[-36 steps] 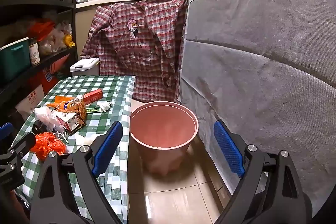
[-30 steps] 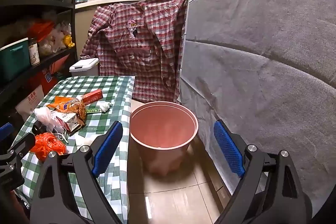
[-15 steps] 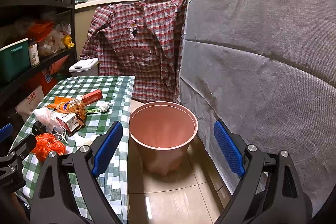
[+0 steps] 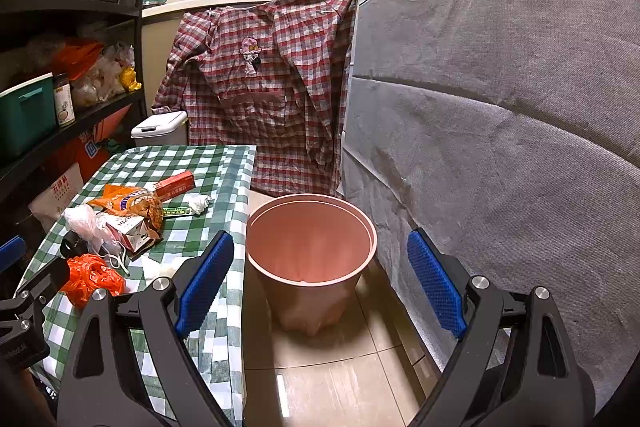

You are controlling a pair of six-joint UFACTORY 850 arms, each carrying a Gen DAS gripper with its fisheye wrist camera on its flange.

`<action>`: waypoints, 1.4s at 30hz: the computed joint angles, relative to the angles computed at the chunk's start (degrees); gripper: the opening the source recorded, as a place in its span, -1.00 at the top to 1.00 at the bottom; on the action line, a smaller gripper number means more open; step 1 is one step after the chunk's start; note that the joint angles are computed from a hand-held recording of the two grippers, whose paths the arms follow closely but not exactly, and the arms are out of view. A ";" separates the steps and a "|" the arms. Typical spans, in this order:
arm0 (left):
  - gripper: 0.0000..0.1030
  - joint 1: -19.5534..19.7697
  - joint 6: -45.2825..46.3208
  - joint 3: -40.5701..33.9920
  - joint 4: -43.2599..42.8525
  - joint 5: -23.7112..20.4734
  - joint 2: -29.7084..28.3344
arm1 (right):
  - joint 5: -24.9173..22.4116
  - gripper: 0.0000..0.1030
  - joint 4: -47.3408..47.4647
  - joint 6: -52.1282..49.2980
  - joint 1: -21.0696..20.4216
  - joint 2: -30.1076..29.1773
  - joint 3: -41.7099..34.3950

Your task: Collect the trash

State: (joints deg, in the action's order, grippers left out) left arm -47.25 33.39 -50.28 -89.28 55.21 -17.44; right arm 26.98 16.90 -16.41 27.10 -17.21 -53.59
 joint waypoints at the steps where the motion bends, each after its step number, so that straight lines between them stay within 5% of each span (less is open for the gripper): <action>1: -0.80 0.00 0.00 -0.03 -0.01 0.02 -0.03 | 0.00 -0.69 0.00 0.00 0.00 0.00 0.00; 12: -0.80 -0.06 -0.60 1.37 0.65 0.13 0.80 | 0.22 -0.64 0.58 -0.50 -0.23 0.08 -0.23; 16: -0.75 -0.45 0.65 0.46 0.56 0.75 0.43 | 0.44 -0.44 -0.57 1.03 -0.56 0.15 -0.36; 26: -0.12 1.69 1.68 3.63 1.61 0.43 6.87 | -0.04 -0.03 -8.64 10.36 0.51 1.48 -1.46; 35: 0.37 9.61 6.23 9.00 10.47 0.85 15.46 | -4.58 0.33 -33.04 35.57 1.83 -2.28 -10.75; 38: 0.47 14.64 5.93 11.41 16.26 -1.42 17.97 | -5.89 0.46 -43.23 44.16 3.09 -5.51 -14.89; 42: 0.48 21.52 0.35 13.47 22.76 -8.80 18.29 | -7.33 0.46 -44.58 44.44 4.62 -10.04 -18.50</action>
State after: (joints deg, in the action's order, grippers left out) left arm -25.72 33.74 -36.81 -66.53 46.41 0.85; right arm 19.65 -27.68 28.03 31.72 -27.25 -72.09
